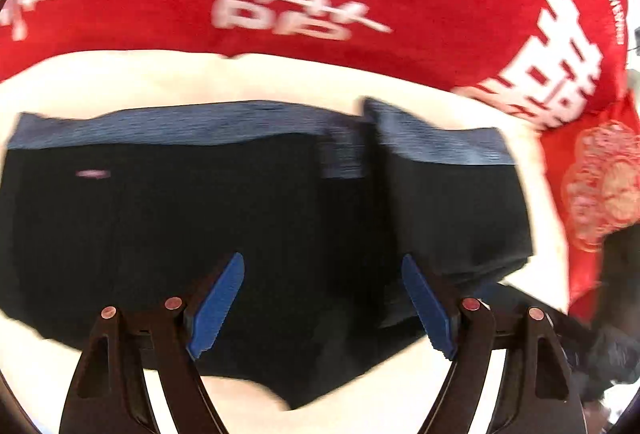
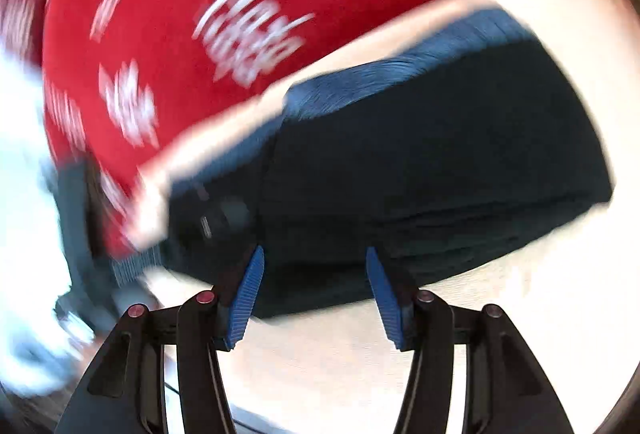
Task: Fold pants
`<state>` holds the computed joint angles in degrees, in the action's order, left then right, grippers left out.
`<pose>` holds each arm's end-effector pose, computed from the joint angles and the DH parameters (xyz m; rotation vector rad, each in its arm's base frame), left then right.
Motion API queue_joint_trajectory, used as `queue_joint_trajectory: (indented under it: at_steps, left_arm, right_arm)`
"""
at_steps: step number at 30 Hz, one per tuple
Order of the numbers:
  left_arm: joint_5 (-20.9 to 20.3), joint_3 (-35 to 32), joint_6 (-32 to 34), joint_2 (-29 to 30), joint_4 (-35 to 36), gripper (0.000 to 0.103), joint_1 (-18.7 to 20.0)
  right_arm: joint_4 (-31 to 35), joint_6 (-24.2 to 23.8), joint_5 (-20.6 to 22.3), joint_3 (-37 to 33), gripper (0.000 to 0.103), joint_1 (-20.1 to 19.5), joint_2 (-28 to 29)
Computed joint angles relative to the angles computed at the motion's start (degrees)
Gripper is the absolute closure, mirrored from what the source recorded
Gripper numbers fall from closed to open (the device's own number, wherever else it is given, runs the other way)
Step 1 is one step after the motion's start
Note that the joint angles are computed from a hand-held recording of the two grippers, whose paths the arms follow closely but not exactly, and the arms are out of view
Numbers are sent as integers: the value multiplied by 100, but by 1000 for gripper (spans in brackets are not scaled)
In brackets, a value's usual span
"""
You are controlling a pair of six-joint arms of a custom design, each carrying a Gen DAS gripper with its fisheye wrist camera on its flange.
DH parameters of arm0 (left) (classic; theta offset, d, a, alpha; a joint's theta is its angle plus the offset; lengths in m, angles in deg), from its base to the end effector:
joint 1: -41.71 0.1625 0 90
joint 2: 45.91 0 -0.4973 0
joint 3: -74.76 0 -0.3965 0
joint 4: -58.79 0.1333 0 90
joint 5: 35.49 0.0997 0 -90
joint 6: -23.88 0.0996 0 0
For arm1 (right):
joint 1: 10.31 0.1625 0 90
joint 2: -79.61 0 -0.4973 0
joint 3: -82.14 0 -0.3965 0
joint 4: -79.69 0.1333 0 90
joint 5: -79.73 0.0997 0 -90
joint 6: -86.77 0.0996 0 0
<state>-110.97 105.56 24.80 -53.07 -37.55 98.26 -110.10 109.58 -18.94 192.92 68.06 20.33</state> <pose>-0.3768 -0.8575 -0.0562 0.8789 2.6582 0.3089 -0.0133 -0.6514 0.2886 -0.9221 -2.6530 1.2731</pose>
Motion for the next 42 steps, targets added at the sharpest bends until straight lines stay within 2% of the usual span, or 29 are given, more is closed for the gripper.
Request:
queue_joint_trajectory:
  at_steps: [3, 5, 7, 9, 10, 12, 13, 14, 16, 17, 18, 22, 24, 26, 28, 29, 30, 31, 33, 34, 36, 39, 42]
  left_arm:
    - [-354, -477, -64, 243, 457, 21, -62]
    - [-472, -797, -71, 409, 739, 21, -92]
    - [-469, -1163, 35, 635, 955, 21, -97]
    - [-476, -1008, 130, 535, 973, 22, -88]
    - [-495, -1004, 190, 536, 993, 25, -90]
    - [-477, -1173, 307, 636, 1178, 52, -116]
    - [-438, -1355, 343, 744, 1371, 56, -130]
    - [-395, -1494, 379, 845, 1477, 68, -142]
    - [-286, -1497, 419, 876, 1492, 72, -171]
    - [-399, -1503, 414, 851, 1488, 74, -172]
    - [-556, -1454, 414, 780, 1473, 80, -175]
    - [-511, -142, 659, 34, 647, 80, -294]
    - [-335, 366, 684, -213, 387, 80, -311]
    - [182, 869, 596, -378, 56, 80, -315]
    - [377, 874, 301, -323, 175, 76, -235]
    - [378, 914, 173, -341, 105, 66, -206]
    - [508, 1040, 108, -403, -104, 48, -218]
    - [576, 1133, 133, -451, -261, 43, -229]
    - [687, 1177, 151, -498, -370, 41, -260]
    - [738, 1119, 120, -487, -311, 41, -274]
    - [912, 986, 102, -452, -263, 41, -331]
    - [954, 653, 219, -310, -269, 41, -445]
    - [734, -90, 335, 122, -122, 41, -558]
  right_arm:
    - [-198, 583, 490, 132, 48, -269, -36]
    - [-394, 958, 827, 268, 52, -422, -45]
    - [-588, 1306, 957, 397, 53, -509, -42]
    - [-889, 1577, 1108, 521, 53, -592, -8]
    - [-961, 1691, 1148, 520, 53, -628, 10]
    - [-1083, 1931, 1210, 494, 53, -696, 73]
    - [-1159, 2094, 1295, 456, 55, -760, 125]
    - [-1224, 2241, 1367, 425, 67, -808, 171]
    - [-1052, 2455, 1477, 329, 98, -877, 212]
    - [-1038, 2446, 1549, 296, 98, -884, 218]
    - [-1026, 2246, 1626, 289, 98, -858, 178]
    - [-408, 1217, 1473, 206, 99, -558, -108]
    - [-22, 1123, 1319, 156, 99, -471, -140]
    - [311, 1205, 1198, 27, 99, -494, -34]
    - [684, 1117, 1106, -152, 98, -566, 126]
    - [638, 1093, 1243, -155, 99, -626, 176]
    - [661, 1079, 1309, -173, 99, -642, 166]
    - [888, 878, 1314, -245, 96, -612, 115]
    - [1468, 384, 1313, -351, 83, -524, -33]
    - [1815, 130, 1356, -381, 70, -488, -152]
    - [2056, -332, 1201, -338, 53, -390, -422]
    - [1669, -795, 803, -240, 51, -430, -863]
    - [1507, -658, 715, -395, 51, -902, -1148]
